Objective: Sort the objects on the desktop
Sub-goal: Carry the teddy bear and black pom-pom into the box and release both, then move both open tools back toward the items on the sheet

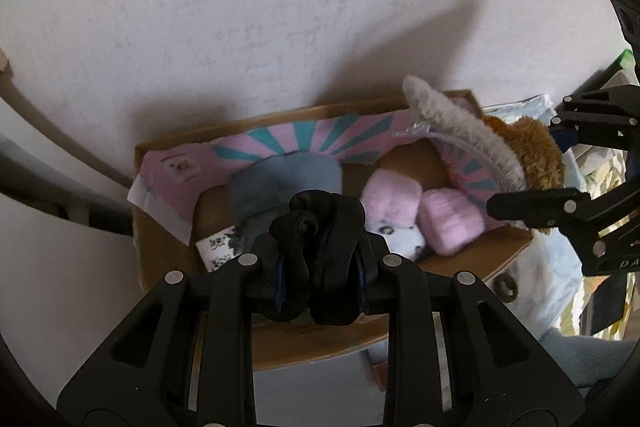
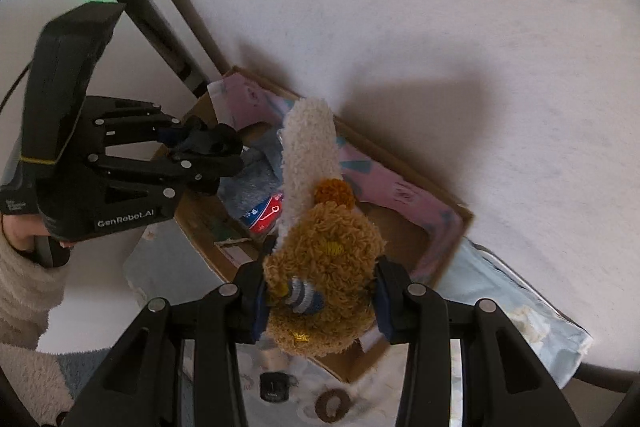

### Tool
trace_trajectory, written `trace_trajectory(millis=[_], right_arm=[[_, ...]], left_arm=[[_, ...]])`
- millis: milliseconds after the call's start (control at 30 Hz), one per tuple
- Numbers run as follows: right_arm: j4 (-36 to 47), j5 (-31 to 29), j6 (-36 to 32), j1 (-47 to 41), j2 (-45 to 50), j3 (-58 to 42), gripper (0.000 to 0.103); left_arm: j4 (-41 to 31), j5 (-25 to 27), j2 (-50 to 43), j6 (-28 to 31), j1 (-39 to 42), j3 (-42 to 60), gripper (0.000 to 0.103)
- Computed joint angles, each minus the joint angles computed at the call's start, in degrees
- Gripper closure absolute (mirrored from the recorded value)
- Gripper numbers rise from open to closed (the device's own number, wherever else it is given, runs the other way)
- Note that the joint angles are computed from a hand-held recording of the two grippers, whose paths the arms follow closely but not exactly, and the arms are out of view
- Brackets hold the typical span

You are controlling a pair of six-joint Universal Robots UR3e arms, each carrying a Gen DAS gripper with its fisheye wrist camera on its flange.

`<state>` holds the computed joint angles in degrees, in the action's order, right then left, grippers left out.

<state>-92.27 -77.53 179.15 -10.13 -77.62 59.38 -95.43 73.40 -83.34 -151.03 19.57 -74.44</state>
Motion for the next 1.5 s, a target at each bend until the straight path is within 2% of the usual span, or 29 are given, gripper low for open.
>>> trace_trajectory(millis=[233,300,367,433,500,533,600,800,967,1133,1233,1367,1500], right_arm=[[-1.29,1.65,0.22,0.18,2.27,2.19,0.064],[0.27,2.35,0.47,0.41,4.29,-0.9,0.061],[2.39,2.32,0.53,0.68,5.91,-2.77,0.057],[3.58,-0.22,1.71,1.56,7.3,-4.38,0.047],[2.41,-1.28,3.03,1.49,6.74,-3.23,0.023],[1.37,-1.18,3.67,1.19,6.0,-2.09,0.017],[-0.81,0.72,4.04,-0.27,3.6,0.98,0.015],[-2.77,2.26,2.42,-2.23,-1.5,4.53,0.014],[-3.05,5.02,2.17,-4.59,-6.95,9.26,0.014],[-4.27,6.07,1.08,-6.59,-12.8,14.21,0.014],[-2.04,7.69,-0.44,-9.31,-16.68,15.48,0.014],[1.58,6.68,-3.44,-13.29,-24.08,17.01,0.014],[4.23,2.18,-4.68,-17.6,-32.66,18.99,0.014]], left_arm=[[-0.81,0.81,-0.48,-0.29,0.53,-0.58,0.08],[0.22,2.29,-1.22,-1.67,-0.5,-0.46,0.077],[2.89,6.18,-1.84,-4.13,-2.61,-1.11,0.063],[3.63,7.82,-1.9,-4.8,-3.5,-1.2,0.002],[4.5,5.74,-0.15,-3.89,-2.18,-2.74,0.0],[4.1,5.17,0.16,-3.62,-1.65,-2.75,0.0],[2.86,4.23,0.65,-3.33,-0.6,-2.31,0.0],[1.06,2.61,4.08,-2.95,1.28,-1.8,0.0],[-3.57,0.17,6.05,-2.75,2.91,2.44,0.0],[-8.61,0.06,7.25,-3.2,3.35,8.57,0.0],[-7.28,1.27,10.79,-4.86,4.13,8.67,0.0],[-9.99,1.04,13.46,-3.63,7.18,11.26,0.0],[-18.01,-4.14,17.95,1.68,15.88,13.17,0.0]])
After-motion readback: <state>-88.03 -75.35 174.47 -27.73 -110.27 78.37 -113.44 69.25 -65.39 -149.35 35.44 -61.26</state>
